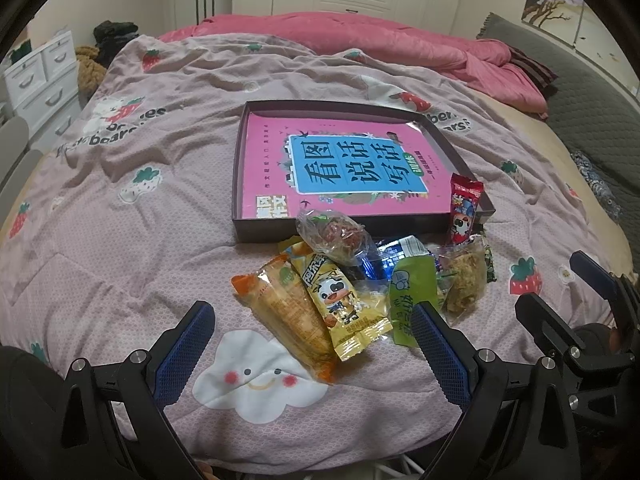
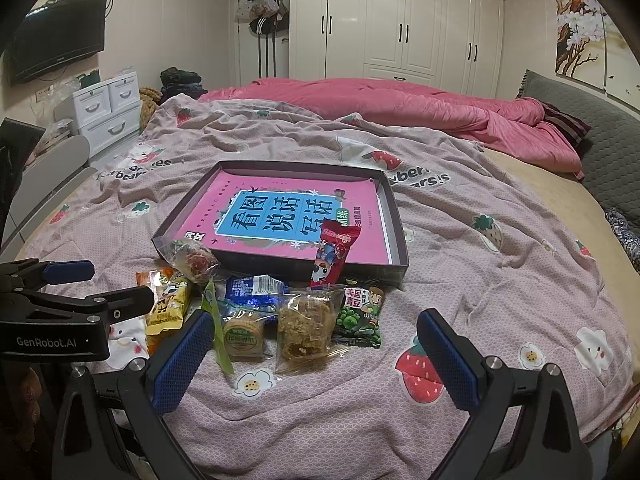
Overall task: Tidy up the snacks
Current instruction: 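Move both tools toward the snack pile in front of the tray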
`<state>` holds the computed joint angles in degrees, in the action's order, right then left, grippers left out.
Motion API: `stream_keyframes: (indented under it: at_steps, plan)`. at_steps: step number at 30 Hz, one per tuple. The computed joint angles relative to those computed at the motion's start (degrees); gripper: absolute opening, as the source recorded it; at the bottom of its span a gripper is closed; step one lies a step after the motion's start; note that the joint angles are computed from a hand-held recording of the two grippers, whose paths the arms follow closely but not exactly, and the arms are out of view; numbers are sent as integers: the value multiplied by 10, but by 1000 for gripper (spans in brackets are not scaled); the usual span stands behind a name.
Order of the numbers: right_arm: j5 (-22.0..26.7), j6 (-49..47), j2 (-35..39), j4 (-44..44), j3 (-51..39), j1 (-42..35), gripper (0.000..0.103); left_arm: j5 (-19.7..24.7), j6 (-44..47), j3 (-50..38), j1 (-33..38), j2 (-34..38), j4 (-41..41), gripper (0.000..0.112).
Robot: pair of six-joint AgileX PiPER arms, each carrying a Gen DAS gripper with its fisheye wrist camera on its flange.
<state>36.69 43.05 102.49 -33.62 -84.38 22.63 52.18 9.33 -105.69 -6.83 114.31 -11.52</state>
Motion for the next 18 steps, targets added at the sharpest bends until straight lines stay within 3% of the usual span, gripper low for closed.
stream_keyframes:
  at_steps: [18]
  plan:
    - [-1,8,0,-7,2,1,102,-1,4,1,1,1,-4,98]
